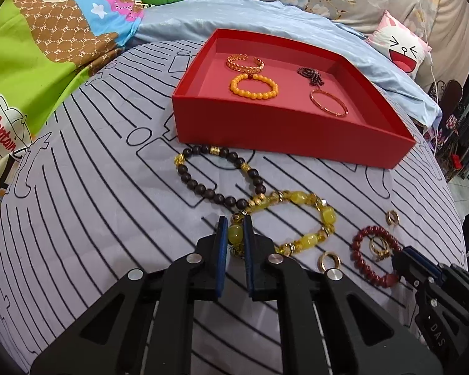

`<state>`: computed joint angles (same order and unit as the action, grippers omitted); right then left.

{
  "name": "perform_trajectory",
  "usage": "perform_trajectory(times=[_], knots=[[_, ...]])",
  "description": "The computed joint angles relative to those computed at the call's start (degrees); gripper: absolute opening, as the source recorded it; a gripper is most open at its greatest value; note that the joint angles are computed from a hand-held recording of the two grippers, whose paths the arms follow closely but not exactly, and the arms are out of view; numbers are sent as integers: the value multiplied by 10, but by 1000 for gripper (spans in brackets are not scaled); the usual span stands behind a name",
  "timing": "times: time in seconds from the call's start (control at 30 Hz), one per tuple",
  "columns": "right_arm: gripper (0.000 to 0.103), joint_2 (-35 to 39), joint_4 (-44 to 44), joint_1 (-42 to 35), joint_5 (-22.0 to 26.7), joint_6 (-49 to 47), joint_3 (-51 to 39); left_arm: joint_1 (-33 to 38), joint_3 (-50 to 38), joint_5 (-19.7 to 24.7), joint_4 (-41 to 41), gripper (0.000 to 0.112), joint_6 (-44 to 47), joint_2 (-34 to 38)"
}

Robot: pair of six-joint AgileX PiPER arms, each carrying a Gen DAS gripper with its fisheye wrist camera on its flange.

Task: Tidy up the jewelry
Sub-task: 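Lift both held bracelets off the sheet toward the red tray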

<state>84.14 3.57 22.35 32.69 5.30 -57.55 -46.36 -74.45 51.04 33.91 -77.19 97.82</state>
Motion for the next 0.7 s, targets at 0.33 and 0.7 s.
perform_trajectory(times=[0.33,0.7], knots=[[8,-33,47,-12,13,-32,17,-18,25,10,-33,9,-4,-36],[8,-70,69,-15,35,-53,-11,-35,7,36,-35,9,2,-67]])
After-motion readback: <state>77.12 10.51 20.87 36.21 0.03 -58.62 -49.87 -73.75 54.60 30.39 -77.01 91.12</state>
